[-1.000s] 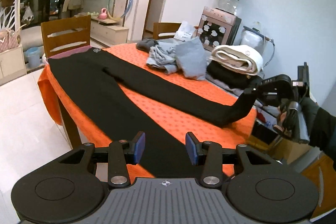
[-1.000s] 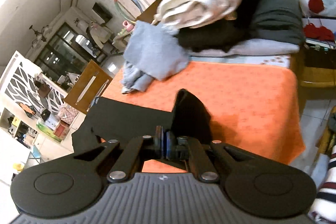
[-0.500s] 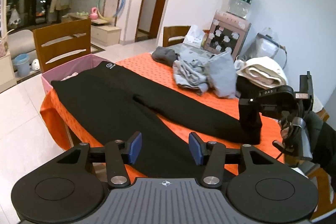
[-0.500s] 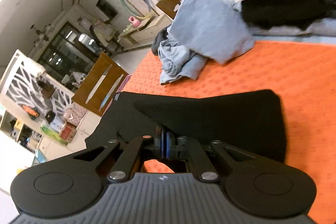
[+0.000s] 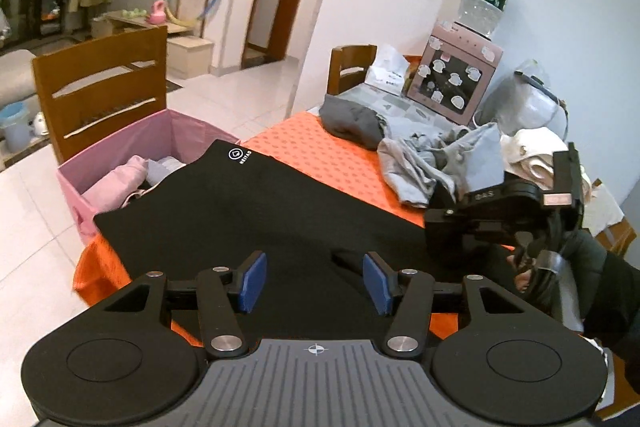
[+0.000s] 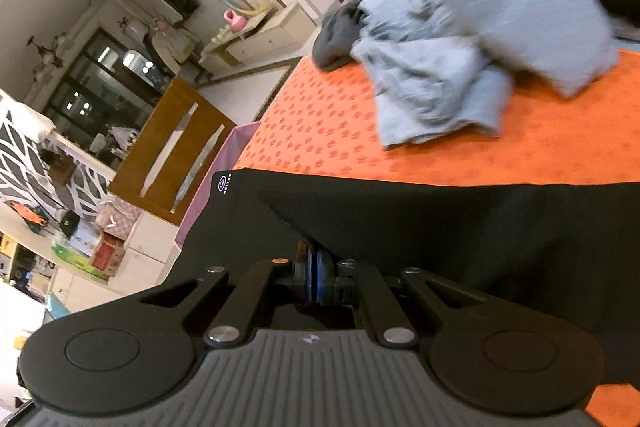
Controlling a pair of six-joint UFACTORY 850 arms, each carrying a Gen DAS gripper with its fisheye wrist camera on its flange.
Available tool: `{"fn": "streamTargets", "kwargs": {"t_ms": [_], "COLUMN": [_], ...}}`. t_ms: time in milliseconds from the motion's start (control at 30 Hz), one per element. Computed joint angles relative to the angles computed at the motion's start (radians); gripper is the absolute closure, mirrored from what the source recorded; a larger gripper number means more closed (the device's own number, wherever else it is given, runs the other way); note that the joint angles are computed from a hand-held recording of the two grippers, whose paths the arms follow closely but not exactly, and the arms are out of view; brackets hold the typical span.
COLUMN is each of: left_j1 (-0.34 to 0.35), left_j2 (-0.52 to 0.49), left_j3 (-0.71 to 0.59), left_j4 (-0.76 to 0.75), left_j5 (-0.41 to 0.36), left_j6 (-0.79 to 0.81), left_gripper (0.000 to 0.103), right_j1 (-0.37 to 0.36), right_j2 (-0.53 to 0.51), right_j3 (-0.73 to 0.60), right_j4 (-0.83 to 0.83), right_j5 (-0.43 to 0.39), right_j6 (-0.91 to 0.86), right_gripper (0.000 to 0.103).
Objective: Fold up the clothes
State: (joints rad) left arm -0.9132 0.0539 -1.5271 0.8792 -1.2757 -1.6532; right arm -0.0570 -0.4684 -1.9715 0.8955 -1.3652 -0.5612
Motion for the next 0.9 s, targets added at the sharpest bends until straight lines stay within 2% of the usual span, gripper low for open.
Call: {"fn": "streamTargets", "kwargs": {"t_ms": [200,400,500,600,667,767,900], "left_j1": [0.250,0.537,0.647,0.740,0.784,0.831,0.861], "left_j2": [0.144,0.198,0.191,0.171,0.150,0.115,0.041], "left_j3": [0.164,0.232,0.245,0.255,0.257,0.256,0.226], "left_j4": [-0.141,-0.477,-0.669,-0.870,-0.985,-1.147,-1.348], "left_j5": [0.291,0.511,0.568,0.612,0.633,0.657,0.678], "left_j6": [0.242,0.713,0.936,1.129,1.234,1.374,1.542], "left_gripper": [0.047,0.047,0.047,0.046,0.046,0.046,0.046], "right_j1": [0.155,0.296,0.359,0.399,0.407,0.395,0.361], "right_j2": [0.018,-0.008,-0.027,-0.044,-0.046,0.009,0.123], "right_j3": [0.044,0.030,0.005,-0.019,-0.027,0.025,0.141], "right_j4": [-0.079,-0.183,-0.247,-0.298,-0.301,-0.276,-0.276], "right_j5": [0.147,0.287,0.339,0.358,0.351,0.366,0.408], "right_j6": [0.132,0.352,0.426,0.446,0.425,0.354,0.274], "right_gripper": [0.099,0.099,0.099,0.093,0.077,0.064,0.055]}}
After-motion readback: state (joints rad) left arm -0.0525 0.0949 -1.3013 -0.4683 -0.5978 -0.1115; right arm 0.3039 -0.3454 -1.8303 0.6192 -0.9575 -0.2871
